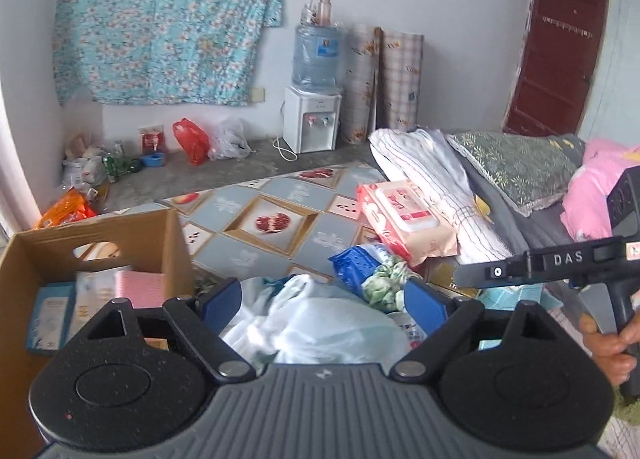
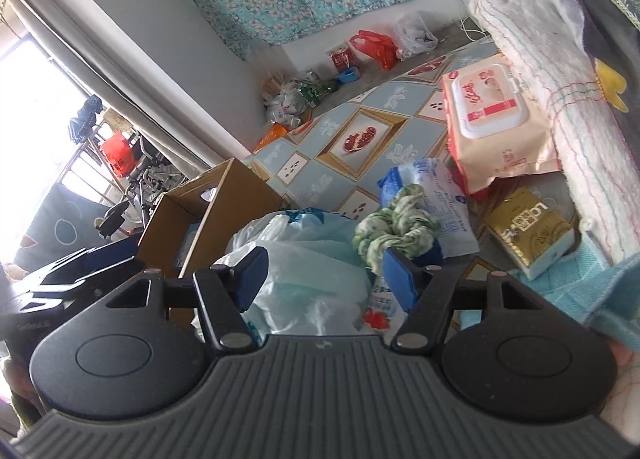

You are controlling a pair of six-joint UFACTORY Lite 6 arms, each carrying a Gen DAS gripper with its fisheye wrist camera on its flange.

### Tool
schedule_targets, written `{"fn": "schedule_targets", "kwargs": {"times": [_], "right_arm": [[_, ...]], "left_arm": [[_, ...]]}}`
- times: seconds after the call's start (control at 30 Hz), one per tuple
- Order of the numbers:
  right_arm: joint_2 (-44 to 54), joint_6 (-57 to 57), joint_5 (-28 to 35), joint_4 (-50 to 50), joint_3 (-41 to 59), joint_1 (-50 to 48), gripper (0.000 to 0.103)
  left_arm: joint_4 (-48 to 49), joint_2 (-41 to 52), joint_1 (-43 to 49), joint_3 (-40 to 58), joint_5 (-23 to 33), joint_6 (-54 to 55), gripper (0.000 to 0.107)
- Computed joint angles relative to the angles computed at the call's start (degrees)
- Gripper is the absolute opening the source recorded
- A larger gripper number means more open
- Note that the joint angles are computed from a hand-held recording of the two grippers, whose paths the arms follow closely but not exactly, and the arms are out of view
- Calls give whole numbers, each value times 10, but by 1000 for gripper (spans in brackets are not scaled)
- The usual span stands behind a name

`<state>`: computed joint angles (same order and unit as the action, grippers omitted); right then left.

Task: Organize soft objects
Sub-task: 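Grasp the blue-and-white plastic pack with the left tool while the right tool grasps it too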

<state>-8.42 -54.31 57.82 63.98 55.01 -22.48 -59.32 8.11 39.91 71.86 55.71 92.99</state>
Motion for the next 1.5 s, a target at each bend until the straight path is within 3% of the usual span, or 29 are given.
{"fn": "schedule_targets", "kwargs": {"times": [0.07, 0.3, 0.57, 0.8, 1.13, 1.33, 1.5], "right_arm": [[10, -12, 6, 1, 3, -12, 59], [102, -34, -21, -3, 57, 12, 48], [283, -6, -64, -15, 235, 104, 40], [452, 39, -69, -57, 388, 158, 39], [376, -6, 14, -73, 276, 95, 42], [316, -8, 26, -80, 246, 45, 47], [331, -15, -13, -70, 283, 33, 51]], "left_arm": [[3, -1, -27, -5, -23, -15, 88], [36, 59, -111, 60, -78, -101, 70], [115, 187, -180, 193, -122, -251, 68], [163, 263, -205, 266, -134, -300, 68], [216, 360, -232, 383, -82, -362, 69], [234, 385, -256, 409, -63, -390, 70], [247, 403, -269, 434, -58, -424, 70]]}}
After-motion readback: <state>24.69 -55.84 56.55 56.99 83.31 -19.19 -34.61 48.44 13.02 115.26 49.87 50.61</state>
